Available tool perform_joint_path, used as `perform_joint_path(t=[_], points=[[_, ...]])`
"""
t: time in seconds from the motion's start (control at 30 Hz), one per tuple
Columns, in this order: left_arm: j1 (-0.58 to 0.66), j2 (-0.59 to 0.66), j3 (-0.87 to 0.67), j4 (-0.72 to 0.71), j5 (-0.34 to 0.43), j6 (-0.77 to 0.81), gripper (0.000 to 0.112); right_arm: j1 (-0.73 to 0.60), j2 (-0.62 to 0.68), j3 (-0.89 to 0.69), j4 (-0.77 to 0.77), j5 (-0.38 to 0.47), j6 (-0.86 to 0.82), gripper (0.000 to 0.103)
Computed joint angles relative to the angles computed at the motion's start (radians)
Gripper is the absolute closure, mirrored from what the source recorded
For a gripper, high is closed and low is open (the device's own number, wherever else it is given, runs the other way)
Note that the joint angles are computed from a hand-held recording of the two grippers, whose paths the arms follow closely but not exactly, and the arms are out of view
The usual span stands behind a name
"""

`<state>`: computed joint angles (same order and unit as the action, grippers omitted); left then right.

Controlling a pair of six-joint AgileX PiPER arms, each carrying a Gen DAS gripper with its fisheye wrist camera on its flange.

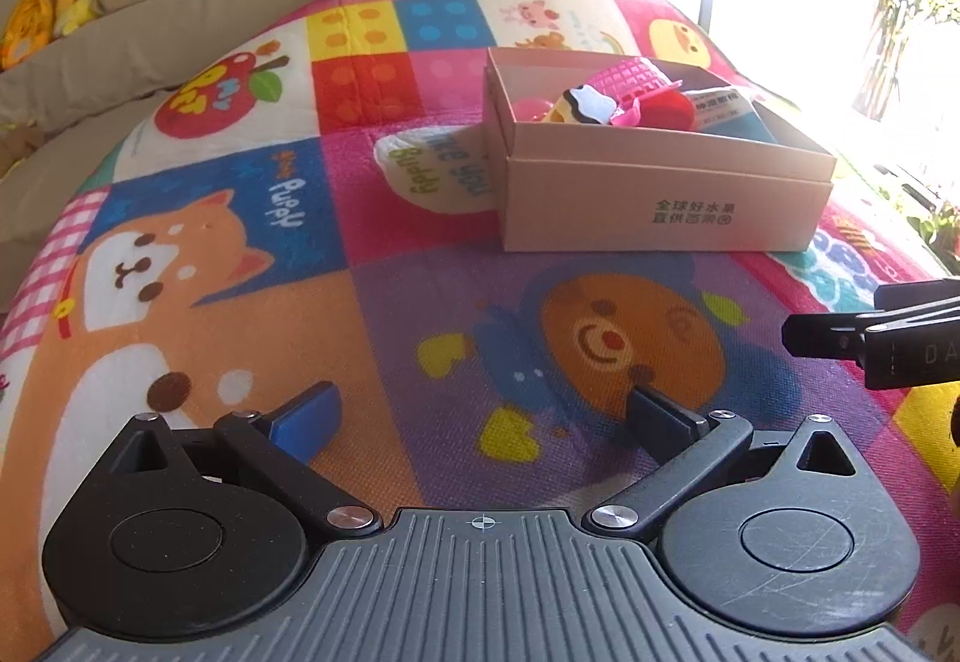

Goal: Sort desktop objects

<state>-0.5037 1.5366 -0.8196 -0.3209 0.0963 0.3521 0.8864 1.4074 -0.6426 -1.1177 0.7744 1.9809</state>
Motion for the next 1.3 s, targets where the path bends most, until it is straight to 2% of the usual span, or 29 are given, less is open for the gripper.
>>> perform_joint_path(t=[0.1,0.27,0.43,0.57,1.3], points=[[-0.008,0.002,0.001,0.124,-0.009,-0.129,0.009,-0.009,0.06,-0.042,0.019,0.041,-0.061,0.0],[-0.005,0.004,-0.001,0.088,-0.006,-0.093,0.009,-0.062,0.072,-0.04,-0.029,-0.019,-0.101,0.0],[0.0,0.006,-0.005,0.007,-0.002,-0.014,0.009,-0.06,0.06,0.024,-0.175,-0.041,0.052,0.0],[0.0,0.006,-0.004,0.006,-0.003,-0.013,0.009,-0.031,0.084,0.008,-0.159,0.007,0.067,0.0],[0.003,0.008,-0.005,-0.023,-0.003,0.017,0.009,-0.041,0.079,0.018,-0.171,-0.003,0.075,0.0]])
